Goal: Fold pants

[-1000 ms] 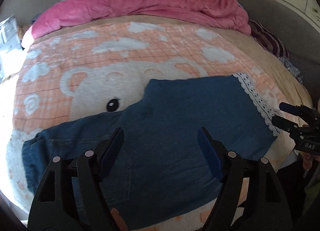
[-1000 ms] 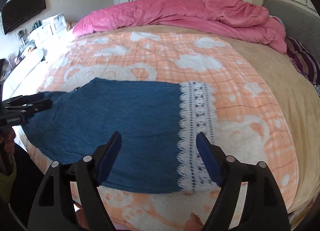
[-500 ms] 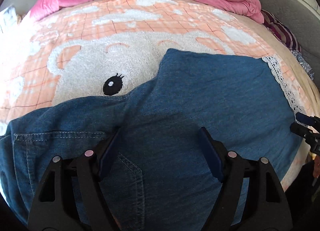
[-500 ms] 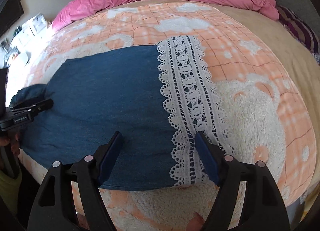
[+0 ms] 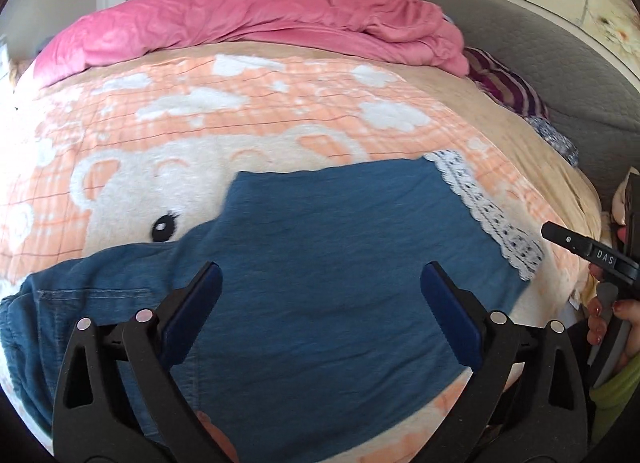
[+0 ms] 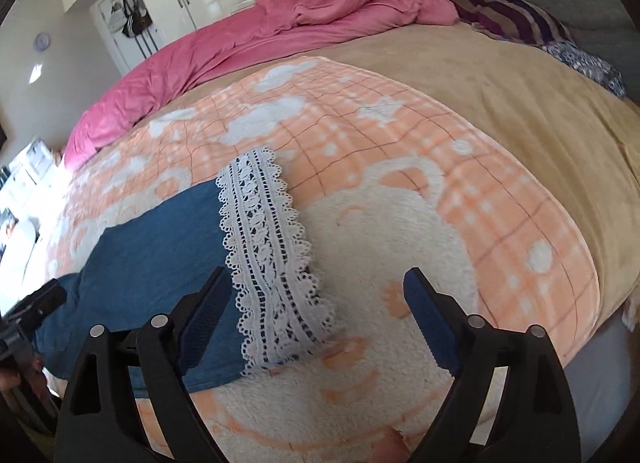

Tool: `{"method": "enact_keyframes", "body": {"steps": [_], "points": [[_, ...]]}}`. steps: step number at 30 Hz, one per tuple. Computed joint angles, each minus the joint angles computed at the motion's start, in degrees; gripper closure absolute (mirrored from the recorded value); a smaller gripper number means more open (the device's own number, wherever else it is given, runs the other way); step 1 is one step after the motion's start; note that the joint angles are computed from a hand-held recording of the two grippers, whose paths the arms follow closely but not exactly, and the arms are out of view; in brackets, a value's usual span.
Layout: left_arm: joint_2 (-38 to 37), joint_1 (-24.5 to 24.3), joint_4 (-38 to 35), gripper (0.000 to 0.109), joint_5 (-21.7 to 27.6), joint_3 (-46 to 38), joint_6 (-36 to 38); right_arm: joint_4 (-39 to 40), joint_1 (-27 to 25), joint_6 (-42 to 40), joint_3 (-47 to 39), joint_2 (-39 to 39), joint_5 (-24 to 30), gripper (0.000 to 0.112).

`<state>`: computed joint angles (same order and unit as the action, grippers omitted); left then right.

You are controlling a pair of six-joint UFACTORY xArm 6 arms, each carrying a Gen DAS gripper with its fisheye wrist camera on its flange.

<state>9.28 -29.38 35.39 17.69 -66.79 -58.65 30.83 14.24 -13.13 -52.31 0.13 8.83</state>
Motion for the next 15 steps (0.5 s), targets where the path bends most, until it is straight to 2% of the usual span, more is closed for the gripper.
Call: {"method": "enact_keyframes", "body": {"steps": [6,10,13,15], "points": [[1.3,-1.6,4.1,0.015,-0.3,-1.7,-2.5,0.4,-0.3,-0.3,1.4,-1.5,1.6,0.023],[2.4,-2.3,2.6,0.015,-0.4,-2.6,-0.1,2.3,0.0,-2.6,1.5,-1.7,3.1,0.023],[3.4,-2.8,1.3,0.015,0.6,-3.9,1.6,6.5,-0.1,-6.5,0.2,-0.9,6.4,0.023],[4.5,-3.2,0.9,0.015,2.0,-5.8,2.3,6.9,-0.4,-6.2,-0.8,0.0,8.4,0.023]]}}
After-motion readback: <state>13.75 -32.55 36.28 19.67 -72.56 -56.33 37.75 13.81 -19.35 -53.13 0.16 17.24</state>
